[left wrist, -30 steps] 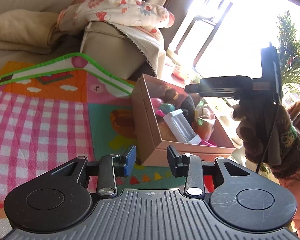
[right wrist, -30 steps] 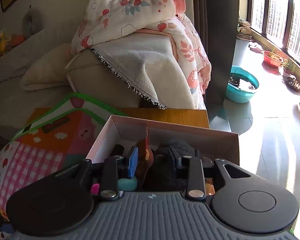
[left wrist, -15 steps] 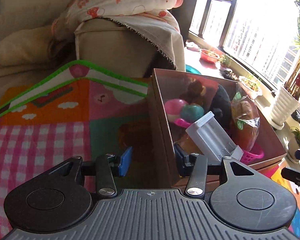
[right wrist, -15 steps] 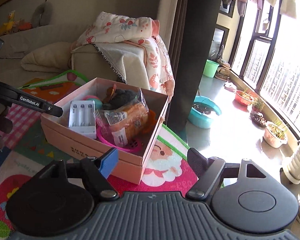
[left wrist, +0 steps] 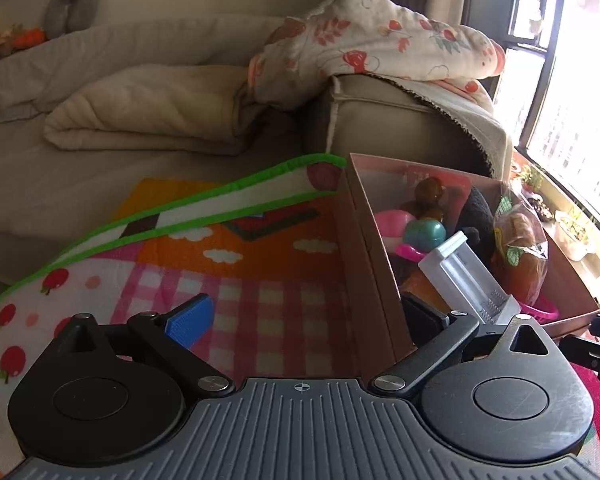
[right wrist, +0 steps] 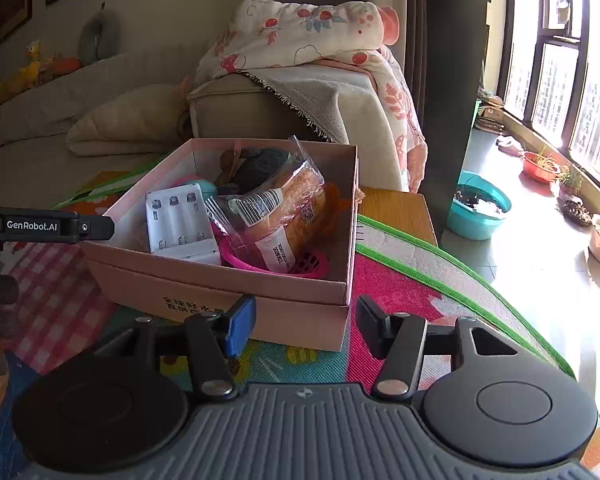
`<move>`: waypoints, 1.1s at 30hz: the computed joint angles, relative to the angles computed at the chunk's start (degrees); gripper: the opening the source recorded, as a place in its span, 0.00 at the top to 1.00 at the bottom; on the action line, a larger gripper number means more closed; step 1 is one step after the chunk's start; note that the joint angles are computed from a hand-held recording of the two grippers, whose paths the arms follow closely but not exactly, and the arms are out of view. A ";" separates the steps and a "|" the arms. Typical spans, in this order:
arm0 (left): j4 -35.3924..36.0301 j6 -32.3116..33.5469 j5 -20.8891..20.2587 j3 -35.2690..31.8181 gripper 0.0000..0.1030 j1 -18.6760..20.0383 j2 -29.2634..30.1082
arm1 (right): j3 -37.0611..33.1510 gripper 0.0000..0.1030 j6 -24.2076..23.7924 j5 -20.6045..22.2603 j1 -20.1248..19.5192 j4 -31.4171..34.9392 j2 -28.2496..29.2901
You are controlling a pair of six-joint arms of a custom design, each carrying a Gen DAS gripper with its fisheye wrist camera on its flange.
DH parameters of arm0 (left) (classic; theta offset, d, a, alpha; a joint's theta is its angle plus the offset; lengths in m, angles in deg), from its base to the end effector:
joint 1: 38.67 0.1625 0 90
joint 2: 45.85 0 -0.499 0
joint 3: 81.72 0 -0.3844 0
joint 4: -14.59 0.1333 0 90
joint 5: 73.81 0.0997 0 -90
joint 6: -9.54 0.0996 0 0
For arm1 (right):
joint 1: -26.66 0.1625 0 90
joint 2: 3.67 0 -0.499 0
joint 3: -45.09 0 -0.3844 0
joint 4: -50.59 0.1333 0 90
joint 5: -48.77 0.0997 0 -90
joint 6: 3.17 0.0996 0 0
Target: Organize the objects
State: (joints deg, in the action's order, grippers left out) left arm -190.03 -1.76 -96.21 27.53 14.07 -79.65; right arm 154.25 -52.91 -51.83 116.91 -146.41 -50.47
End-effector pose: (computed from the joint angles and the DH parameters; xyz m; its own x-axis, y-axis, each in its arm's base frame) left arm -0.1914 -0.6239 0.1016 -0.7361 -0.3504 -0.5791 0.3316 0.5592 -0.7598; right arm 0.1179 -0.6591 0.1861 -0.6332 -0.4622 0.6208 -0.7525 0.5552 -0.3542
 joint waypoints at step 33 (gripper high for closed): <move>17.08 -31.62 6.79 16.41 0.01 -11.56 3.51 | 18.36 0.00 0.88 -2.39 -3.69 -21.49 -0.08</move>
State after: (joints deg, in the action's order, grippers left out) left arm -172.95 -33.38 -89.42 43.94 2.51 -76.14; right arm 172.61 -52.03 -54.22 113.22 -167.90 -50.55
